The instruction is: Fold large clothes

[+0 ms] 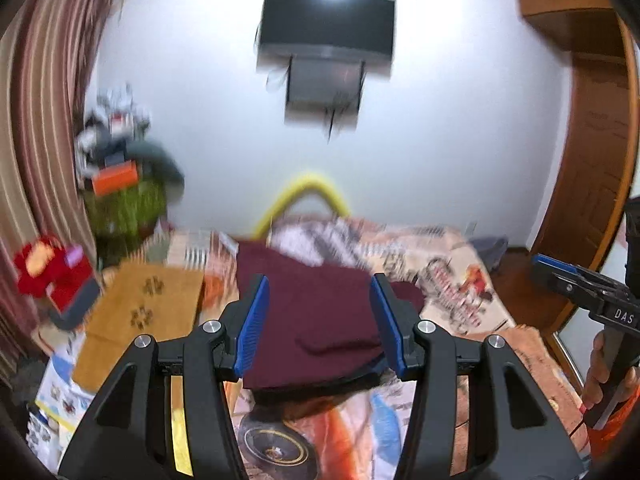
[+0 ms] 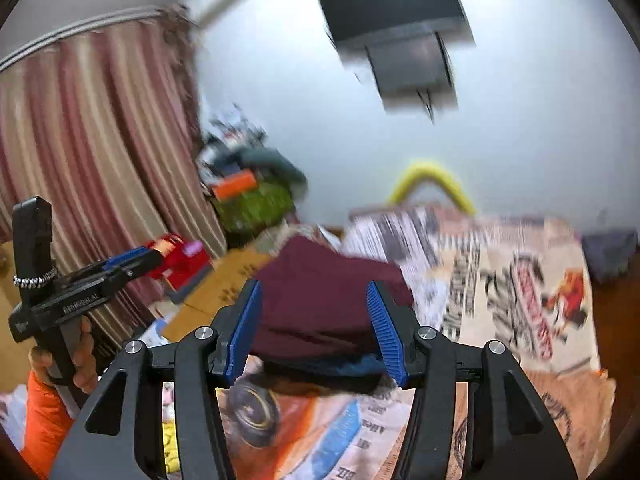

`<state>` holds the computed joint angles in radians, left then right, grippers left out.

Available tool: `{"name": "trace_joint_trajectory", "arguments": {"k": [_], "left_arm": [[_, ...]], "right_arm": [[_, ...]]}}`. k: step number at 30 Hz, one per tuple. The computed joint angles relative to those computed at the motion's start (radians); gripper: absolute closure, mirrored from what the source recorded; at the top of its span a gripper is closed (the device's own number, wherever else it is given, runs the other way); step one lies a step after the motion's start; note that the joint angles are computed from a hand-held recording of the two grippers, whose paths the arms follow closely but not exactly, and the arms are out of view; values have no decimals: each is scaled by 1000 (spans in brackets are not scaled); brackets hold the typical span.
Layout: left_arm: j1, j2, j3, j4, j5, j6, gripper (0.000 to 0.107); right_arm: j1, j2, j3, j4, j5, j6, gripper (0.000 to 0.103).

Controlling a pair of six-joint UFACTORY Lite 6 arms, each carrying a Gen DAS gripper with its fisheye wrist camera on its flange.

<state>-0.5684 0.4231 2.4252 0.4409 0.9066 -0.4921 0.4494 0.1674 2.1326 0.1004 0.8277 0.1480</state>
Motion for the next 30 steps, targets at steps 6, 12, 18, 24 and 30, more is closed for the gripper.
{"name": "trace_joint_trajectory", "arguments": {"k": [6,12,18,24,30], "left_arm": [[-428,-347,-417,628,66,-469,56],[-824,-452,-671,1045,400,-785,54],[-968,-496,-814,1116,554,-949,25],[-1019,-475,-852,1139,673,-1000,7],[-1025,-489,-899,1129,690,-1037,5]], "right_arm": [[269,-247,-154,-361,-93,281,52],[664,-435,-360,-987,-10,759,43],[845,-512,-553,-1283,101,1024,25],[919,-474,-560,-1386,247,1087,0],[936,-447,-534,-1380,288,1060,0]]}}
